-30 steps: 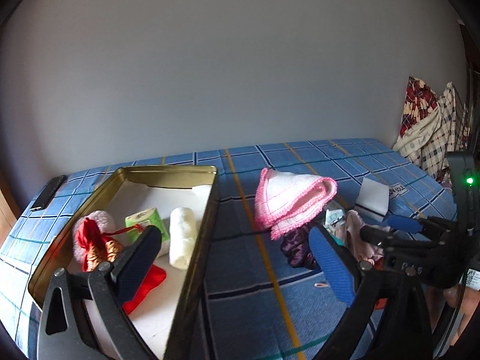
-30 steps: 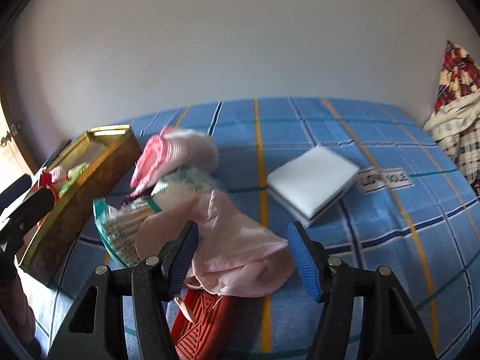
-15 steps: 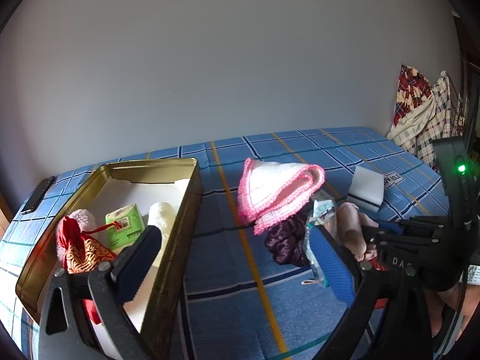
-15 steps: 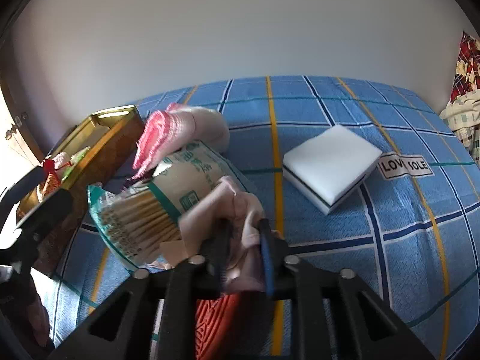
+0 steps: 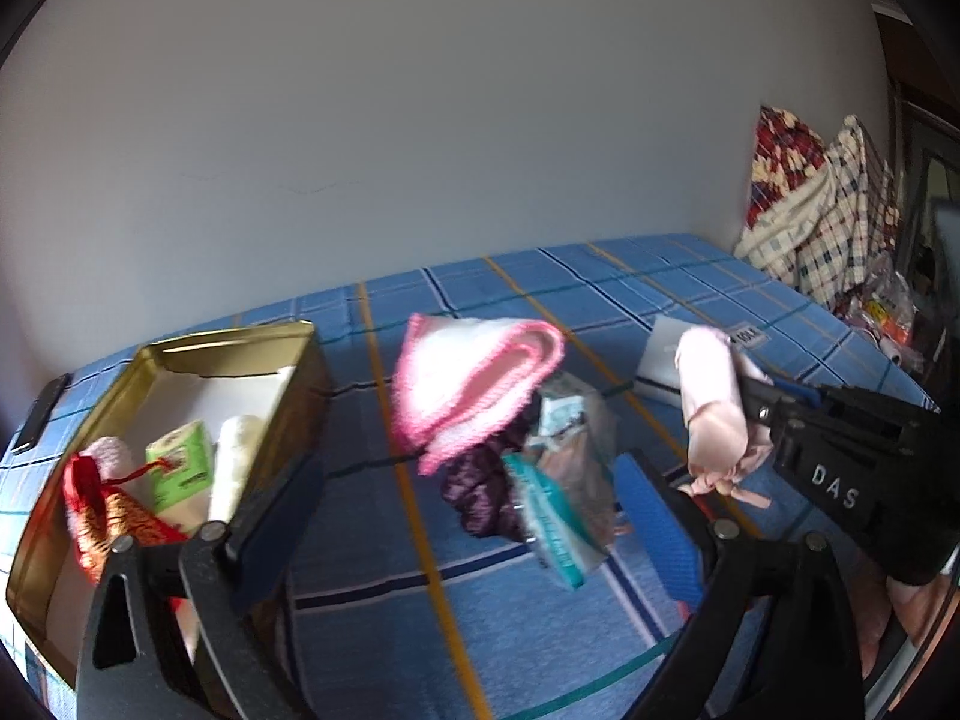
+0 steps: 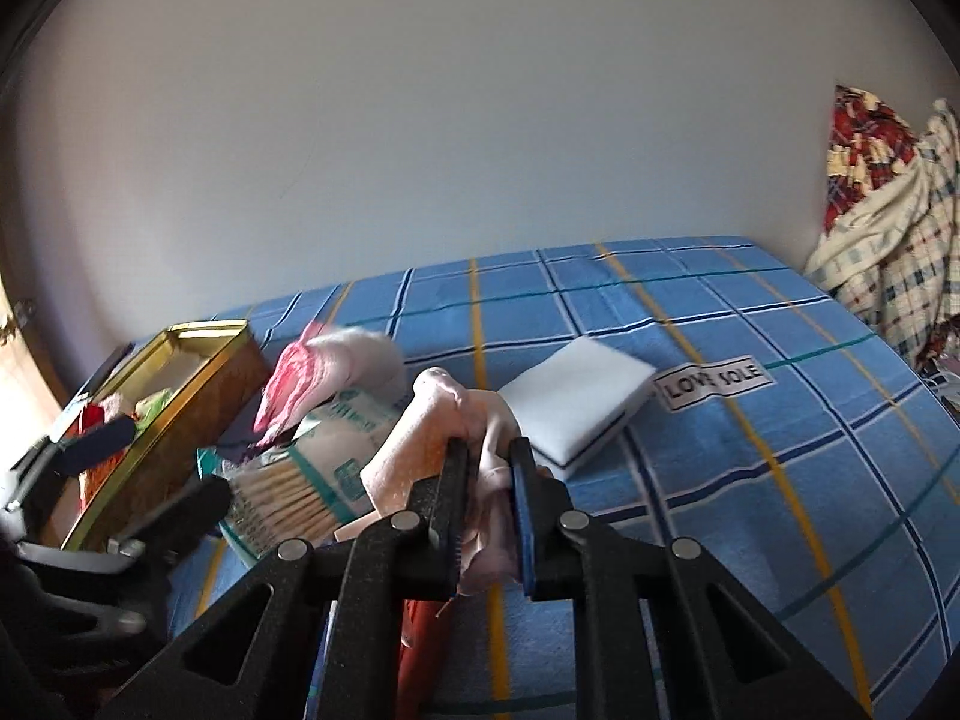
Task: Organize soft objects
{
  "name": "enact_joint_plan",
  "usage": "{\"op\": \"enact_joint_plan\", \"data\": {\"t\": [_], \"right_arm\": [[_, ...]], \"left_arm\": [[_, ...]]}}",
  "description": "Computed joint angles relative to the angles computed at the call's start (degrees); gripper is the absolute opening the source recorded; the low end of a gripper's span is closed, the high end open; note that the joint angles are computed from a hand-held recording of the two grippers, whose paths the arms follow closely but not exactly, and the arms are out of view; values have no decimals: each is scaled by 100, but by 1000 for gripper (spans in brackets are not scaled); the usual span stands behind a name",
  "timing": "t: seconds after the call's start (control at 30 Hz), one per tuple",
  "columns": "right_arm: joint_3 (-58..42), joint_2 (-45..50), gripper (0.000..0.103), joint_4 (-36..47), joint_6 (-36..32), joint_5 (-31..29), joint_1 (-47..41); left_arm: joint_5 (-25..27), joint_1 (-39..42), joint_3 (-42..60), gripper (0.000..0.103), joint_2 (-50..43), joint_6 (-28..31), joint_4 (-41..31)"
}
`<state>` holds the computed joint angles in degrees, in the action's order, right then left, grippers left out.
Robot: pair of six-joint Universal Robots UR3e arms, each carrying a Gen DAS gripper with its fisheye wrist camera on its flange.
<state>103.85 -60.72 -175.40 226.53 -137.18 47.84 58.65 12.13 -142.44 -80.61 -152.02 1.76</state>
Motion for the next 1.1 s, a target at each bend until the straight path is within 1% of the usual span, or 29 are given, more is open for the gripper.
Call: {"op": "enact_joint_plan", "data": {"t": [0.03,0.07,0.13,0.2,0.33,0.37,0.4,0.43,0.47,0.53,0.67,0.8,1.1], "right_arm": [[-4,-5,15,11,23,-38,8],[-3,-7,15,26,65,-103,28],[2,-9,15,46,125,-185,59],[-51,4,15,127,161,-214,75],[-89,16,15,221,196,-264,106],[-120,21,15,277,201,-270,109],[-140,28,15,314,209,-278,115],[-147,27,15,336,217,-286,119],[-152,28,15,349,224,-301,127],[-166,32,15,375,235,-335,145],[-173,53,15,362,251,-447,202],[-219,89,15,381,275,-631,296],[-286,154,15,373,309,-911,420]], "left_arm": [[87,-103,59,89,-89,-29,26],[191,-254,168,86,-217,-28,-3],[338,-499,389,78,-415,-38,-161],[454,-691,544,72,-569,-36,-222],[693,-1033,880,50,-892,33,-381],[757,-1130,955,47,-1004,86,-409],[805,-1199,1019,40,-1096,112,-449],[783,-1219,1127,33,-1120,171,-718],[637,-1150,1131,30,-1070,211,-875],[550,-1102,1028,24,-975,265,-832],[449,-1006,765,23,-836,255,-451],[293,-844,616,22,-764,178,-218],[-8,-426,14,22,-473,-119,663]]}}
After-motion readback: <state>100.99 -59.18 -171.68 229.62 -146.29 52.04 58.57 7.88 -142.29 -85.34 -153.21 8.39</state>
